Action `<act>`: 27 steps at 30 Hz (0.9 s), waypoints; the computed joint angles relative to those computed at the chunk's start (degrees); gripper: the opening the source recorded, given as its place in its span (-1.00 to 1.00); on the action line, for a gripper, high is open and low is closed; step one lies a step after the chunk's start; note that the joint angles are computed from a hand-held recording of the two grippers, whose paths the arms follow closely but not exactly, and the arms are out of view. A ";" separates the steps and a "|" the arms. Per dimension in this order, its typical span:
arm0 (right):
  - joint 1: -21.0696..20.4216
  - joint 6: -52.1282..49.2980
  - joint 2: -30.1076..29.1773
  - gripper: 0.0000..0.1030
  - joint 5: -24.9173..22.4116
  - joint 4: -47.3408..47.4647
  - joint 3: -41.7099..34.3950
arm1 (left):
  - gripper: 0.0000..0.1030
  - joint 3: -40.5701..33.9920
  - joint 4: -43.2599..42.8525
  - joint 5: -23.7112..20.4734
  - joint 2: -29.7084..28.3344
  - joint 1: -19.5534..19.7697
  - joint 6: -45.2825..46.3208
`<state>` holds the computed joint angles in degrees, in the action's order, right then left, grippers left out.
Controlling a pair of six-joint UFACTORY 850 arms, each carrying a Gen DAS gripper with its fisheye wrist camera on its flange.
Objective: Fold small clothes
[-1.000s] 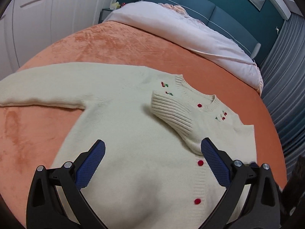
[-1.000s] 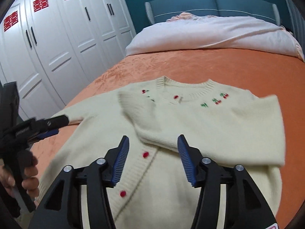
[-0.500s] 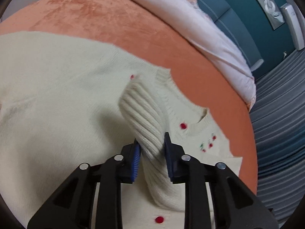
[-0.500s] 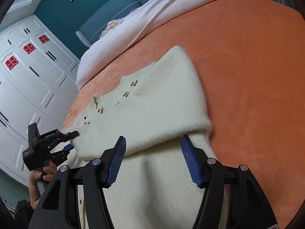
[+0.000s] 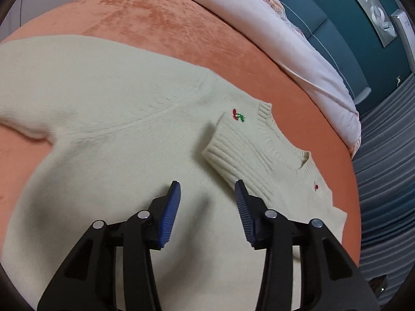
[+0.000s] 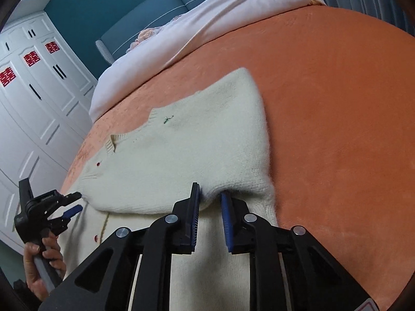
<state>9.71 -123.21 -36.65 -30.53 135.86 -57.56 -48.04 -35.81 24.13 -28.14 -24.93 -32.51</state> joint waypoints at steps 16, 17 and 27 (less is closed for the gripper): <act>22.02 3.18 -13.59 -0.39 18.20 -18.89 -24.89 | 0.29 14.37 -31.95 2.93 12.35 -2.58 33.22; 22.11 7.16 -14.64 -0.53 19.45 -22.87 -26.55 | 0.29 15.08 -31.68 3.19 12.86 -1.99 32.89; 20.39 23.34 -13.14 -0.87 5.66 -33.28 -28.24 | 0.44 21.37 -25.74 4.81 16.81 3.48 23.74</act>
